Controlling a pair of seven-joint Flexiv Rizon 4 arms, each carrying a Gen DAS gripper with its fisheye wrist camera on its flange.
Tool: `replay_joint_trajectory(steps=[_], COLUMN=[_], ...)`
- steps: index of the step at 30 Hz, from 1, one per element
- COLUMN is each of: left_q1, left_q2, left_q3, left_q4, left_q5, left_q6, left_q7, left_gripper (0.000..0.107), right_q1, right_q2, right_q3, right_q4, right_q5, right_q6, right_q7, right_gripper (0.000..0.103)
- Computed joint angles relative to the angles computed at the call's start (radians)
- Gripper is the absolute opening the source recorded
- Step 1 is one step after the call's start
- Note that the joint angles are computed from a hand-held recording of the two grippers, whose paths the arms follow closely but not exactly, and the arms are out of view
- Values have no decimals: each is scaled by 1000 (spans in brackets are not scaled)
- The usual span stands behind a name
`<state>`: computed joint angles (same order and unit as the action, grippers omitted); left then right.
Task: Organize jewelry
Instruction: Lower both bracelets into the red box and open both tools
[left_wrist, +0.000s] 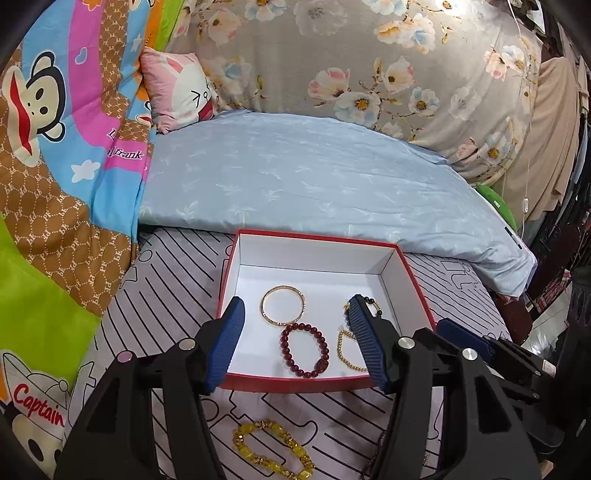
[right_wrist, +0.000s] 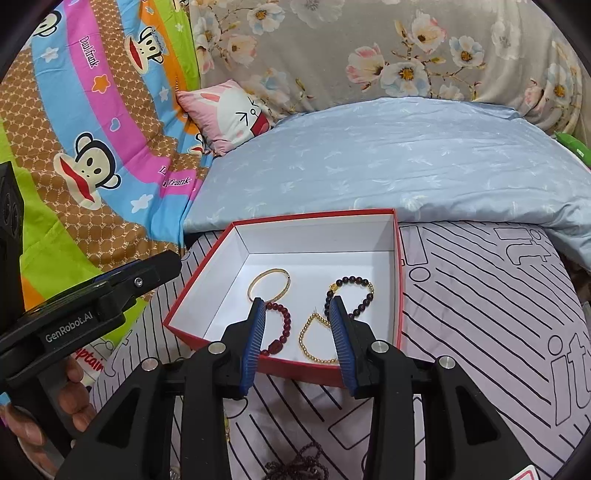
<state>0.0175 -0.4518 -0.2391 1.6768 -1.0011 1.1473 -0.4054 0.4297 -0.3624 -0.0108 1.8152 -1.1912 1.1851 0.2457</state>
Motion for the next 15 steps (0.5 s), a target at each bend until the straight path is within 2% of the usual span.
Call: replay_joint_trajectory(steps=[7,15], left_q1=[-1,-16], left_q2=[28,68], left_q3=[7,28], left_q4=[40,110], left_q5=[-23,-43], left_q6=[11,75], left_q7=[21,56], left_gripper=[57,57], right_q1=[1,1], right_q2=[37,90], right_q3=[19,62], right_q4=[34,91], right_q5=[-16,-25], right_q6=[-35,-96], right_q7=[16,46], right_gripper=[36,36])
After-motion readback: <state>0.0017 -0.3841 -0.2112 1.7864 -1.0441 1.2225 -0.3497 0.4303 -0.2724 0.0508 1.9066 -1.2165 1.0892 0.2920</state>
